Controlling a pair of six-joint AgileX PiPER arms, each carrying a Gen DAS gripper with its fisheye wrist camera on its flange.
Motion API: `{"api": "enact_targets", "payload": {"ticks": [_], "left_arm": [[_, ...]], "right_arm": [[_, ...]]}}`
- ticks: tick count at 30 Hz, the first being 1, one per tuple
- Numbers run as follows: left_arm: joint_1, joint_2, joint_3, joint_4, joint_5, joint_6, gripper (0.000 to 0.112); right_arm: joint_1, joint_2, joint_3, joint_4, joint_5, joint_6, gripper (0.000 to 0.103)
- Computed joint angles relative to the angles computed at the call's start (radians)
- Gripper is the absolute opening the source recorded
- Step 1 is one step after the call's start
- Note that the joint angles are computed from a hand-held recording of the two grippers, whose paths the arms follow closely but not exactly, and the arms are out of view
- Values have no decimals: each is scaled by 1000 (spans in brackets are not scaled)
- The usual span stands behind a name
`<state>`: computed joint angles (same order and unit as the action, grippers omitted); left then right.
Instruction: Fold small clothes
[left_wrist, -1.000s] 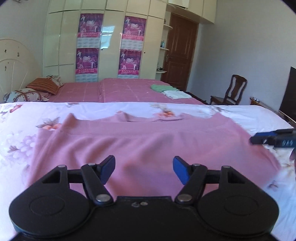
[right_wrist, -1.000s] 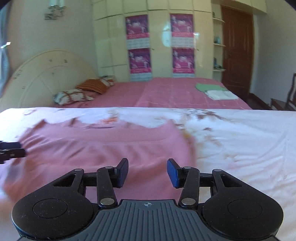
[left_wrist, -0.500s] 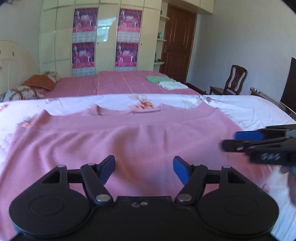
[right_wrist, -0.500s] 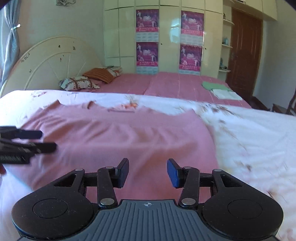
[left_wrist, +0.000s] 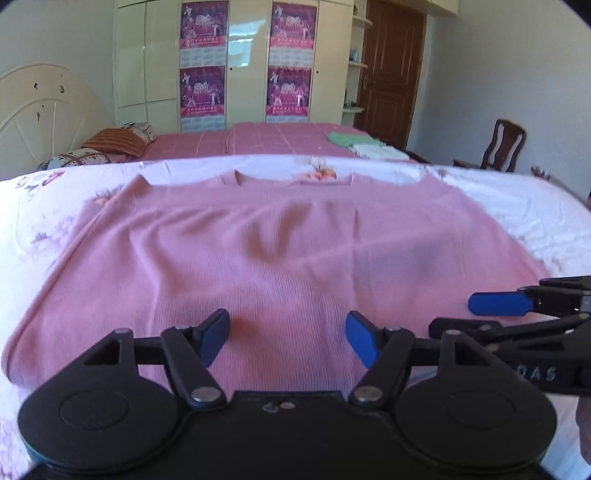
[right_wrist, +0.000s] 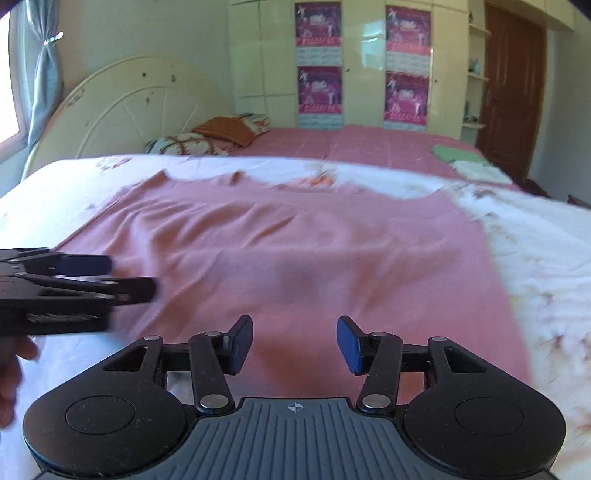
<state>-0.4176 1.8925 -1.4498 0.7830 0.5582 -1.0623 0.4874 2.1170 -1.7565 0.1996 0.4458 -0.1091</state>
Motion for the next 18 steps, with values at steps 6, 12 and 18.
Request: {"api": "enact_targets", "payload": {"ticks": [6,12,18], "left_arm": [[103,-171,273,150,14,-142,71],[150,-263,321,175,13,-156,69],[163,-204,246,50,87,-22,69]], "right_arm": [[-53,-109,201,-218,-50,174,50],[-160,-194,269,-156,-40,154,50],[-161,-93,131,-213,65,254,34]]}}
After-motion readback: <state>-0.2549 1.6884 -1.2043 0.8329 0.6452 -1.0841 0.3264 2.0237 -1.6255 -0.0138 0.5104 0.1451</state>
